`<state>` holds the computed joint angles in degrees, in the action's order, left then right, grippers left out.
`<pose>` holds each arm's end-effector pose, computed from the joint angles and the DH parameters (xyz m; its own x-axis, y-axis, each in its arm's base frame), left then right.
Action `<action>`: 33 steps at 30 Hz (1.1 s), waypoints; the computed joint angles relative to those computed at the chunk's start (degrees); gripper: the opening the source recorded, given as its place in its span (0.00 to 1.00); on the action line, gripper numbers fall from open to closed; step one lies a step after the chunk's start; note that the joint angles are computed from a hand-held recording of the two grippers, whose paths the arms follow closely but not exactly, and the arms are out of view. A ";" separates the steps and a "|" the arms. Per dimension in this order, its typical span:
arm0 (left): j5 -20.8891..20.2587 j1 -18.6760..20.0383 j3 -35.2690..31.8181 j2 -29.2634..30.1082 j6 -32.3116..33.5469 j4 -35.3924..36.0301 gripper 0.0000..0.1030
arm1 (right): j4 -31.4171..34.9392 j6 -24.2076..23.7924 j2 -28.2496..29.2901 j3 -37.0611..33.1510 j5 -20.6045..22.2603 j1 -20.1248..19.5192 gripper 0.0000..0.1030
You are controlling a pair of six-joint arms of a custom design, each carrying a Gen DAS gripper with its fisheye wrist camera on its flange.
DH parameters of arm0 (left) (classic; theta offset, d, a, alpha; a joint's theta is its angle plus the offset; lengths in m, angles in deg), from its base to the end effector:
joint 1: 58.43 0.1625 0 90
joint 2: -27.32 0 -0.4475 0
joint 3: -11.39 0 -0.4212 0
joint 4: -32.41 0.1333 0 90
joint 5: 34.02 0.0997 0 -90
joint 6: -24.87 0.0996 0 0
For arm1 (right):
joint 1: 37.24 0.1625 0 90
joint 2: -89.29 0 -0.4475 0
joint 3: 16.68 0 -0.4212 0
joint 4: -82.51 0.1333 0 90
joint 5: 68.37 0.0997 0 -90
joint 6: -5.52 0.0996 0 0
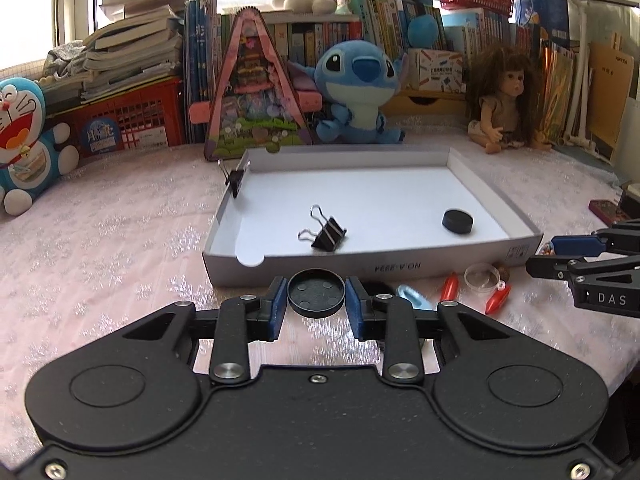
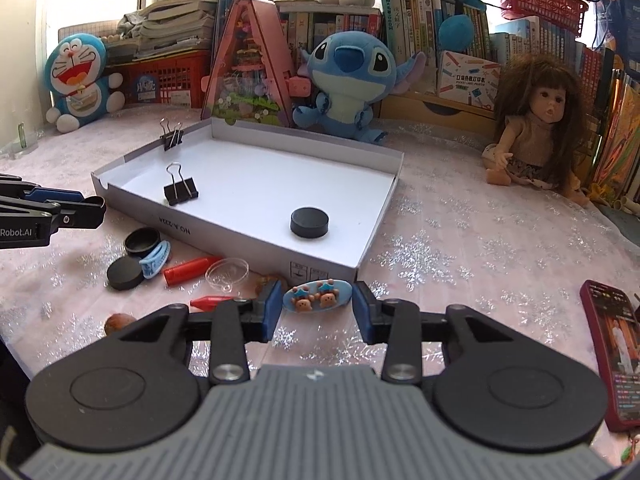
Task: Organize rigid objects
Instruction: 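Grasp a black round lid with the left tool while the right tool grasps the blue oval eraser, then carry the black lid and blue eraser over the white tray with both tools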
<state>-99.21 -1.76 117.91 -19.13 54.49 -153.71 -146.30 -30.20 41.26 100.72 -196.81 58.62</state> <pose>-0.2121 -0.6412 0.1074 -0.5577 0.5881 -0.5858 0.8281 0.4427 -0.3439 0.1277 -0.5455 0.1670 -0.6599 0.2012 0.7239 -0.5187 0.5750 -0.6327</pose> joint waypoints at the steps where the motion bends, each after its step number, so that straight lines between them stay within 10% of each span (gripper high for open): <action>1: -0.05 -0.09 -0.18 0.01 0.06 -0.13 0.28 | 0.15 0.26 -0.18 -0.02 0.01 0.11 0.43; 33: 0.54 -1.11 -19.18 10.00 -1.08 5.96 0.29 | 9.05 4.18 -1.10 -11.69 0.09 0.21 0.43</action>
<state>-98.67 -2.86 98.72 -9.13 53.41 -147.75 -137.25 -26.02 40.17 89.04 -196.72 58.83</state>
